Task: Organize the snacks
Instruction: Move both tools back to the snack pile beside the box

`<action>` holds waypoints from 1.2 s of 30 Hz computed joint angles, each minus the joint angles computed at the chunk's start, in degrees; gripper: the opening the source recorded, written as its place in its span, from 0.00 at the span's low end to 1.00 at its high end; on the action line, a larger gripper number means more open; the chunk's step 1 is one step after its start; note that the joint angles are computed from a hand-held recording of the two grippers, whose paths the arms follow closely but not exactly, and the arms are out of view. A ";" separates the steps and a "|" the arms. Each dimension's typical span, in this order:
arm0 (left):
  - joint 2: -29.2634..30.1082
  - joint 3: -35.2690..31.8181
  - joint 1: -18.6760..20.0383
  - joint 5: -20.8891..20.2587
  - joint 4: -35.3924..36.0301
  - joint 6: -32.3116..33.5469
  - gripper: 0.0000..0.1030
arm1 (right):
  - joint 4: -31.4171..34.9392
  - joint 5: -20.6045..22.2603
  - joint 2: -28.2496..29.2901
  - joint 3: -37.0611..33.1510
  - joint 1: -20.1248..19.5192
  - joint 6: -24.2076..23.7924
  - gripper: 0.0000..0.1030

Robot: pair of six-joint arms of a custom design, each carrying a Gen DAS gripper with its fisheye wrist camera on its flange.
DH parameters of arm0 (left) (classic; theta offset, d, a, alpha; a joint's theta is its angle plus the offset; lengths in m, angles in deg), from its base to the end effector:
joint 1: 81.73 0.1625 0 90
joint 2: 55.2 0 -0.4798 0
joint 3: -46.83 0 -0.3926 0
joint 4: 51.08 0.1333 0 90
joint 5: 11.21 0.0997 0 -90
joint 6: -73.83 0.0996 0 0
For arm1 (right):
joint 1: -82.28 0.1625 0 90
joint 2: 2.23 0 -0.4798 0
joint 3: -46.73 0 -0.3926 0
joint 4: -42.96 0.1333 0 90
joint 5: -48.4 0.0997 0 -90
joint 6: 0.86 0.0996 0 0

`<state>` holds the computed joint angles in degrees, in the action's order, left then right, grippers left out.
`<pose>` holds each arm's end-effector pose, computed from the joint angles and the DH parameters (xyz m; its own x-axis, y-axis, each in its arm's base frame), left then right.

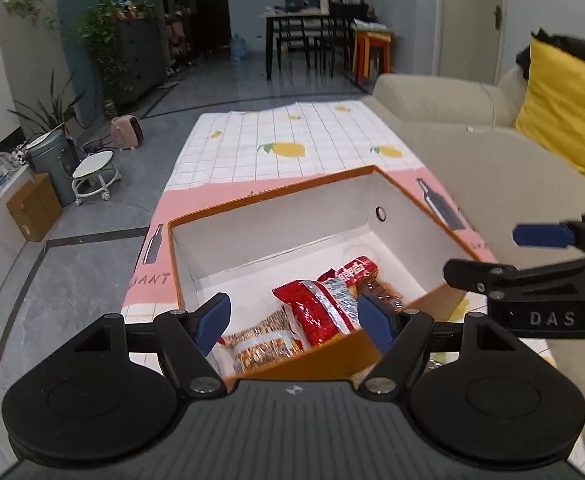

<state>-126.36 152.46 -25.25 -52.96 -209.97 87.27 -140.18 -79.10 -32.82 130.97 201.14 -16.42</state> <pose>-0.1573 -0.6135 0.3960 -0.6606 0.1755 -0.7300 0.6262 0.6651 -0.4067 0.4367 -0.6419 0.0929 -0.7494 -0.2236 0.6232 -0.5954 0.6393 -0.4866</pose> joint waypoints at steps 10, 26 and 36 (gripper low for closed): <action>-6.73 8.61 -1.88 -0.94 1.52 -9.50 0.83 | -11.03 -4.73 -3.64 12.85 2.48 3.91 0.83; -10.59 15.52 -1.70 -0.57 9.37 -16.07 0.83 | -12.42 -8.83 -5.00 23.39 4.40 12.36 0.83; -10.46 15.78 0.38 -1.43 11.12 -17.64 0.82 | -7.05 -4.49 -3.63 24.00 2.82 14.94 0.83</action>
